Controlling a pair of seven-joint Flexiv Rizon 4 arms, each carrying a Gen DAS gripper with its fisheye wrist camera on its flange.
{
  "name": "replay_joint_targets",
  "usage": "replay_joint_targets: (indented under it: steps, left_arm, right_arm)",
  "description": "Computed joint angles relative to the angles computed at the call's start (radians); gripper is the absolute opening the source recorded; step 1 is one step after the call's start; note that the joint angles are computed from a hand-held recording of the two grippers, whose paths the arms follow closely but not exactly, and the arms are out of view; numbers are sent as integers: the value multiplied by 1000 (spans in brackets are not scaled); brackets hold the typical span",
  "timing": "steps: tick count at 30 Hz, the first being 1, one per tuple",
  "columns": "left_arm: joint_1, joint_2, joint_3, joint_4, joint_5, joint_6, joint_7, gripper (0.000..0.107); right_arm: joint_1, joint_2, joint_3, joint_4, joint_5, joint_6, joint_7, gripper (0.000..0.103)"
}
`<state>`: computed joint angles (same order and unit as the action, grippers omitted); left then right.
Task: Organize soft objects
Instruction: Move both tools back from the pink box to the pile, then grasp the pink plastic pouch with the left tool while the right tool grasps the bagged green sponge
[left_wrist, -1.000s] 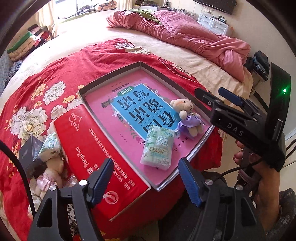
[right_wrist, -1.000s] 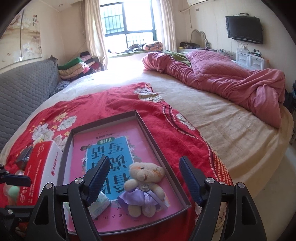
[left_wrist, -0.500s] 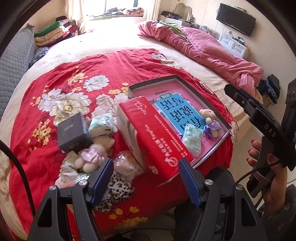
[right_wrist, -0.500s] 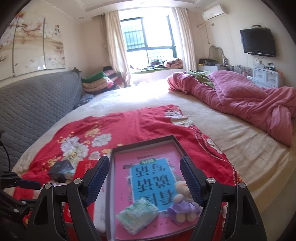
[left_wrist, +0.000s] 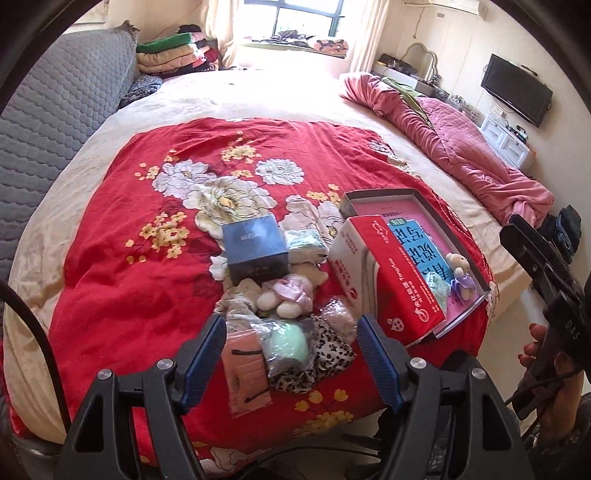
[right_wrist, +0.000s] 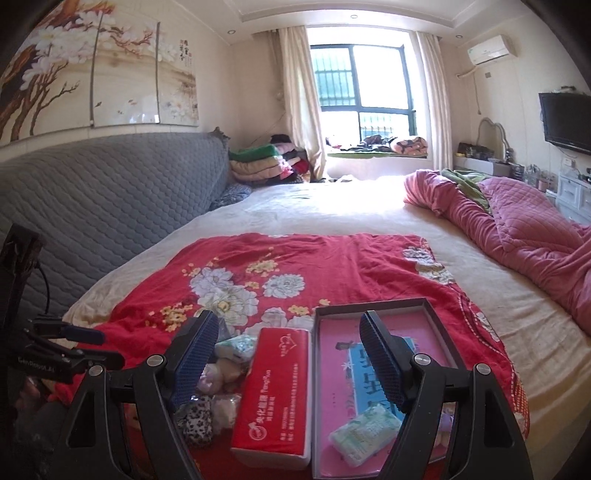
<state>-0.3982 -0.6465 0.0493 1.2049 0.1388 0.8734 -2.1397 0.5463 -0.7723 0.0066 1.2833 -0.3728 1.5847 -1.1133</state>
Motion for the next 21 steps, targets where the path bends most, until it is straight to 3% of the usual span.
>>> replay_joint_targets:
  steps: [10, 21]
  left_arm:
    - [30, 70, 15, 161, 4, 53, -65, 75]
    - [81, 104, -3, 309, -50, 114, -71, 75]
  right_arm:
    - [-33, -36, 214, -51, -6, -108, -230, 80]
    - [0, -65, 283, -90, 88, -218, -420, 80]
